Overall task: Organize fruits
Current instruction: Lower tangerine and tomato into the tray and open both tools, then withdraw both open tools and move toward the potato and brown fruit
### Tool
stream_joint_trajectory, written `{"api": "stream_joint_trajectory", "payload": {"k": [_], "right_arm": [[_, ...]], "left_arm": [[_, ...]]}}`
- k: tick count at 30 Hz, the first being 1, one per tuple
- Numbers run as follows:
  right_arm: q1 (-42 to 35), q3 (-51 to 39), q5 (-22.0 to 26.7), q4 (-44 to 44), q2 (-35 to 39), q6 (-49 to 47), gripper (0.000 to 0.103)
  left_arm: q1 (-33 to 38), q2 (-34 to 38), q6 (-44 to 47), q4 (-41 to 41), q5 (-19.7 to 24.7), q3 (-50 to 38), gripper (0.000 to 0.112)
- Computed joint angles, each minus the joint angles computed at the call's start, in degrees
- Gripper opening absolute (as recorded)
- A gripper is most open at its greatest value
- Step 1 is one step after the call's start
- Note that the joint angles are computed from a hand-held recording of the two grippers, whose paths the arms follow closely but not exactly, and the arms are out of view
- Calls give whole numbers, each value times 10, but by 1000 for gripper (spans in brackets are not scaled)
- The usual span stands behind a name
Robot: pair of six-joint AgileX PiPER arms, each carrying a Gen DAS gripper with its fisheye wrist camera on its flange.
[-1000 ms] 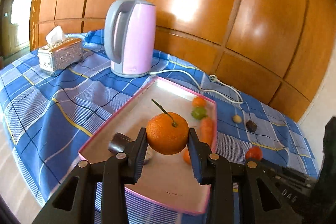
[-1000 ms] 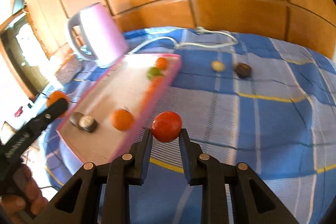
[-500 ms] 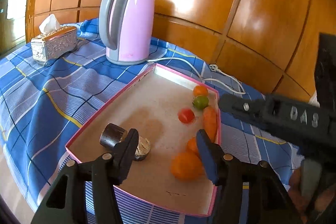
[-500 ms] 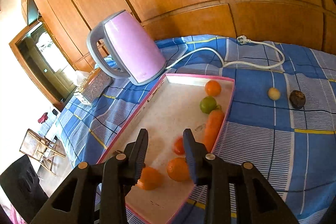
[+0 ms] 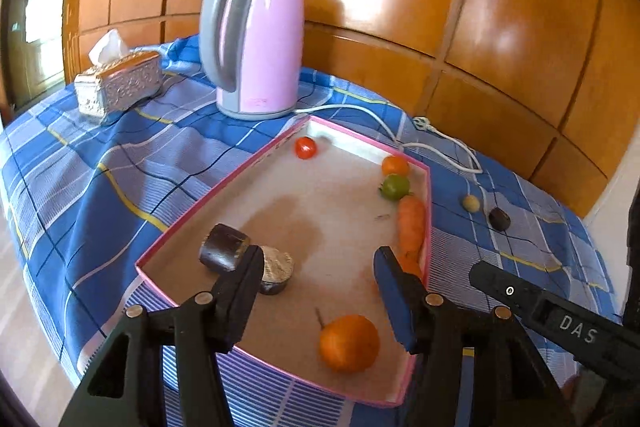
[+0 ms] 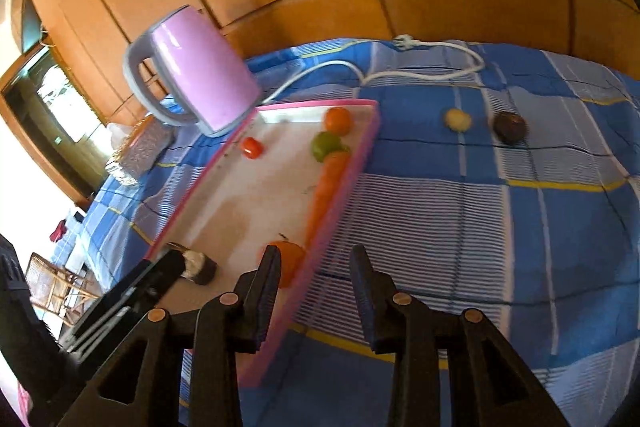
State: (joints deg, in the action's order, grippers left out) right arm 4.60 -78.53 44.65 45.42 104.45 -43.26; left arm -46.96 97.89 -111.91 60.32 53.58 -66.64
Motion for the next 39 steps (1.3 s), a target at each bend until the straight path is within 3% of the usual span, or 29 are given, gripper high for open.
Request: {"api": "stream_joint_trajectory", "payload": {"k": [20, 39], "right_arm": [[-54, 66, -73, -14, -31, -46, 36], [-92, -14, -91, -57, 40, 4, 36]], "left_arm": [[-38, 67, 90, -22, 15, -96, 58], [-17, 192, 255, -80, -31, -271, 55]]}}
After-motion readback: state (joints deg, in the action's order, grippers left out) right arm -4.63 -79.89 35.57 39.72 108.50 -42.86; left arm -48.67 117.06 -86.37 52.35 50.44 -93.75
